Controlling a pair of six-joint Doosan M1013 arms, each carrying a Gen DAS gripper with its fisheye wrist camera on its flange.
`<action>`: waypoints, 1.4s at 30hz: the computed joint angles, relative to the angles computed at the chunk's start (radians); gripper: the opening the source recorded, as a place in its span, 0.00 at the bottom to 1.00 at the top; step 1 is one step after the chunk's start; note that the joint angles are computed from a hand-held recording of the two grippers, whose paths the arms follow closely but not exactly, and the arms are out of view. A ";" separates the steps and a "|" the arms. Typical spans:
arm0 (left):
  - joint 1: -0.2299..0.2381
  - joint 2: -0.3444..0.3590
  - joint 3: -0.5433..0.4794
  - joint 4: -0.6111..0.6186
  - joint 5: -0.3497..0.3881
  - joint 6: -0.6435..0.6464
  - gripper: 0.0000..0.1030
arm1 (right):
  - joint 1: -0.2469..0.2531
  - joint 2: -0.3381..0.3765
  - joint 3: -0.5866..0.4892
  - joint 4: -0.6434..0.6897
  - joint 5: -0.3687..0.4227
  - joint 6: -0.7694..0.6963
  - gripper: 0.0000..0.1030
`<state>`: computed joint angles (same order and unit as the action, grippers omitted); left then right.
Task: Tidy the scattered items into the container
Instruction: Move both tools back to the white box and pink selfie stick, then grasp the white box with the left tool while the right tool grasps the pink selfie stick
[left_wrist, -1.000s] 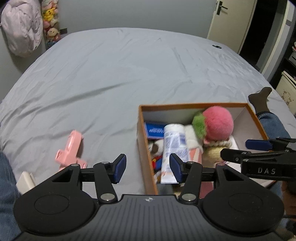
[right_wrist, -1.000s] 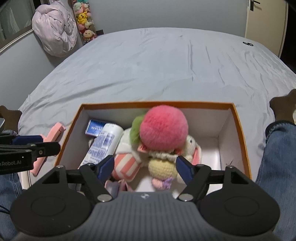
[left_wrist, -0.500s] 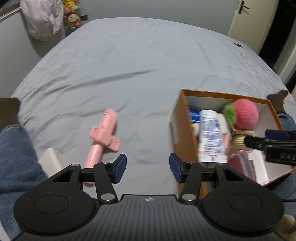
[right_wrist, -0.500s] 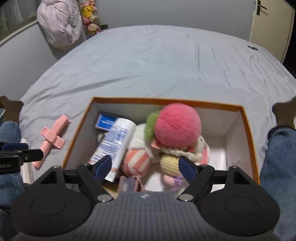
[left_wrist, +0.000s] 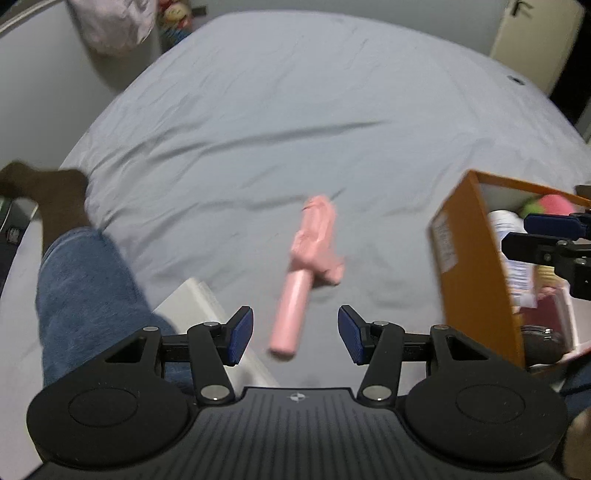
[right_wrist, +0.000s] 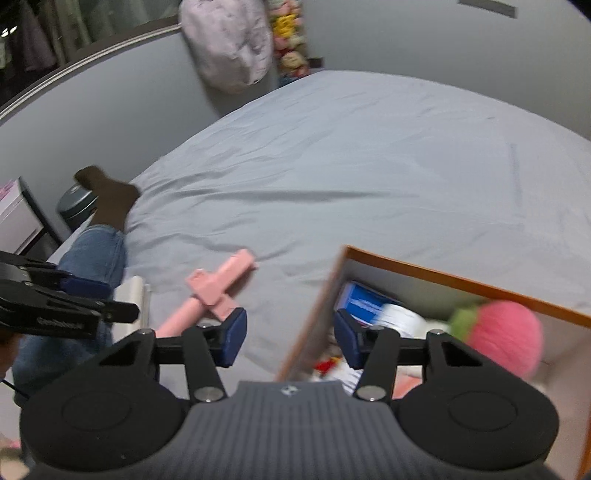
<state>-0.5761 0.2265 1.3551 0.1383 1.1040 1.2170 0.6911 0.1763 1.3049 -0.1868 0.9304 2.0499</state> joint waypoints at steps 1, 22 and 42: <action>0.007 0.006 -0.006 0.000 0.021 -0.019 0.59 | 0.000 0.014 -0.016 0.024 0.005 -0.021 0.53; 0.078 0.123 -0.072 -0.036 0.246 -0.333 0.58 | 0.008 0.183 -0.197 0.203 0.120 -0.200 0.56; 0.060 0.158 -0.083 0.012 0.330 -0.400 0.43 | -0.007 0.232 -0.223 0.227 0.147 -0.169 0.57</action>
